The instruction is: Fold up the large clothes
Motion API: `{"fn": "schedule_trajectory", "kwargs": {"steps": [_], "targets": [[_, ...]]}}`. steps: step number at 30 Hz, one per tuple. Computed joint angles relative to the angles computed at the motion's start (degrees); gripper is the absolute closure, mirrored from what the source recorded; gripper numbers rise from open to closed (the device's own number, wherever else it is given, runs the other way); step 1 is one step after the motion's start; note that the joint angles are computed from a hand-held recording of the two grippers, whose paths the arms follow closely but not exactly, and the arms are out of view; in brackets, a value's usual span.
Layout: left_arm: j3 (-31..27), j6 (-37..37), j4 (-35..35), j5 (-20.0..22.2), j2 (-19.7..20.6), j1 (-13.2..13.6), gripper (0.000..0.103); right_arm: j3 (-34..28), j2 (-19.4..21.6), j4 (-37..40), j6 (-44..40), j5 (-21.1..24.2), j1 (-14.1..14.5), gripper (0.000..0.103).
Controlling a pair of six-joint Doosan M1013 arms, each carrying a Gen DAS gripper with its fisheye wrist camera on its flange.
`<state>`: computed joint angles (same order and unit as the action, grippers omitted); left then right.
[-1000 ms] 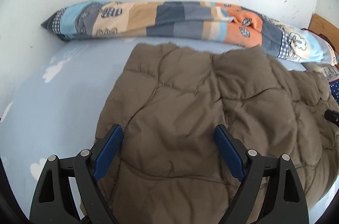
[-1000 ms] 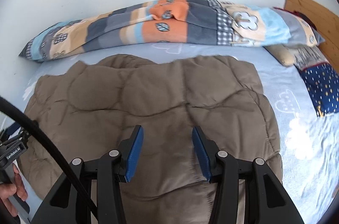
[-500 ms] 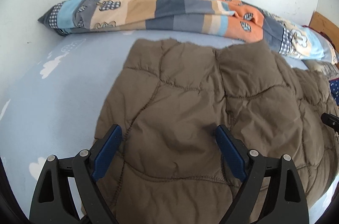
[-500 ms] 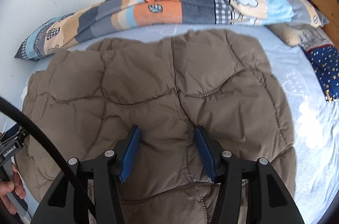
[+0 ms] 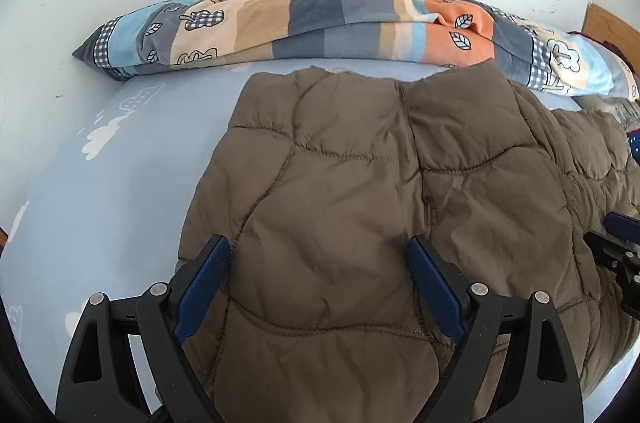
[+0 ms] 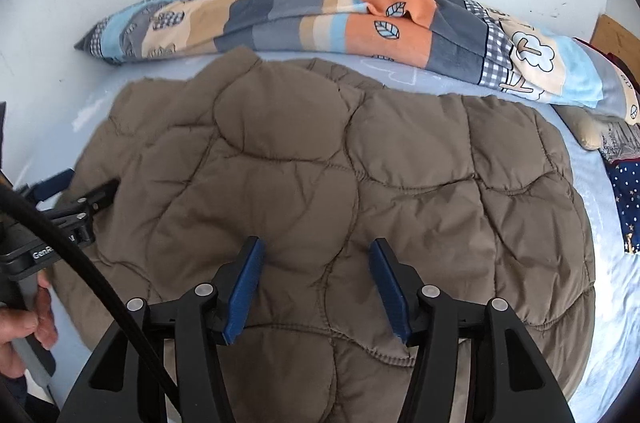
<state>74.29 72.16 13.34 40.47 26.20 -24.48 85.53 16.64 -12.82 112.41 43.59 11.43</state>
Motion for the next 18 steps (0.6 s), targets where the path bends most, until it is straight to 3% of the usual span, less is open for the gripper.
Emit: {"fn": "schedule_trajectory", "kwargs": {"steps": [9, 18], "targets": [[0.16, -0.05, -0.57, -0.44, 0.03, 0.15, 0.013, -0.06, 0.85, -0.90, -0.31, 0.70, 0.04, 0.037], [0.57, -0.78, -1.07, -2.80, -0.94, 0.63, 0.013, 0.60, -0.82, -2.27, 1.81, -0.54, -0.04, 0.037]]}}
